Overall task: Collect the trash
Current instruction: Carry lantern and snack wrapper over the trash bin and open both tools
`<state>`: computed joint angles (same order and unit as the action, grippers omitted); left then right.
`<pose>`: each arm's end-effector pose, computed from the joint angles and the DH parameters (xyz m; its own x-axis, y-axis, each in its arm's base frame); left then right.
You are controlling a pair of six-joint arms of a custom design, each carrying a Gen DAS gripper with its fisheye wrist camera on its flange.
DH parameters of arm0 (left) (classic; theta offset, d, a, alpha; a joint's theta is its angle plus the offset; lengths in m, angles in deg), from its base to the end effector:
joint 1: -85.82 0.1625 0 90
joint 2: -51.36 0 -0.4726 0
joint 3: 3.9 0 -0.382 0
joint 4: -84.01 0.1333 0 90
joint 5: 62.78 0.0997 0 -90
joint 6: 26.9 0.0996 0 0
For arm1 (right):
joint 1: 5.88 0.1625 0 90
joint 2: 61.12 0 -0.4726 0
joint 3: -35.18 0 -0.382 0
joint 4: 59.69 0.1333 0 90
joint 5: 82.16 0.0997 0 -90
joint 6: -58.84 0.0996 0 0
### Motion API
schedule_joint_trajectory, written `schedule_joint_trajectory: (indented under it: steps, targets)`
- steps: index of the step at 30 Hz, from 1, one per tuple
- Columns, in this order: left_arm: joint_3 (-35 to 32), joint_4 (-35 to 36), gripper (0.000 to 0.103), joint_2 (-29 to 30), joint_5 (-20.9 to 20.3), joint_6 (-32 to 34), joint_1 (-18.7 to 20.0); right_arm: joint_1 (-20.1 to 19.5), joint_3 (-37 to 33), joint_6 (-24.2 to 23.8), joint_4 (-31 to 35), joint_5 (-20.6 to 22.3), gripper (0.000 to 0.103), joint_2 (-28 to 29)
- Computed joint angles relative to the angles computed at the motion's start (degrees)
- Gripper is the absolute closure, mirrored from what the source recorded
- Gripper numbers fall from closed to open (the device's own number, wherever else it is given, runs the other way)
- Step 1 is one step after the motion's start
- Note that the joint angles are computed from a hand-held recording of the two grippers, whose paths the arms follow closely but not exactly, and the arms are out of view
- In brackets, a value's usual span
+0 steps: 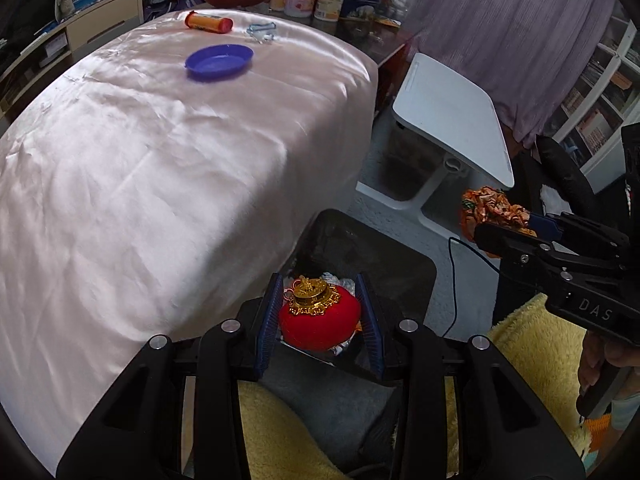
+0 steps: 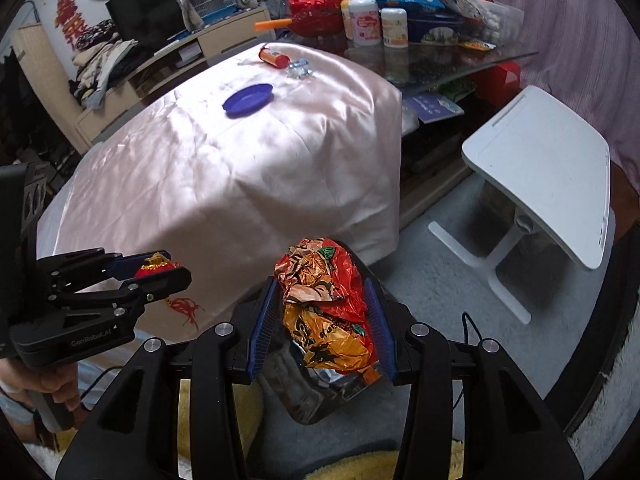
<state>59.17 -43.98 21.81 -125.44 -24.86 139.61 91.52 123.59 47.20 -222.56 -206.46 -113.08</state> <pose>-0.3493 -0.7802 0.1042 -0.7164 0.5242 -0.4604 0.6148 0.7862 -0.0616 0.1702 -0.7116 0.3007 -0.8237 0.0597 0.5639 -0.2755 0.8270 -0.4900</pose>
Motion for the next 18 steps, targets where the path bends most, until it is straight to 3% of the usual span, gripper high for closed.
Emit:
schedule_joint_trajectory:
  steps: [7,18]
  targets:
    - [2.1,2.0,0.068,1.6,0.4,-0.5,-0.1,-2.1,3.6,4.8,-0.8,1.1,0.058,-0.7]
    - [-2.0,5.8,0.068,4.4,1.4,0.3,-0.4,-2.7,1.7,5.7,0.0,3.2,0.056,0.2]
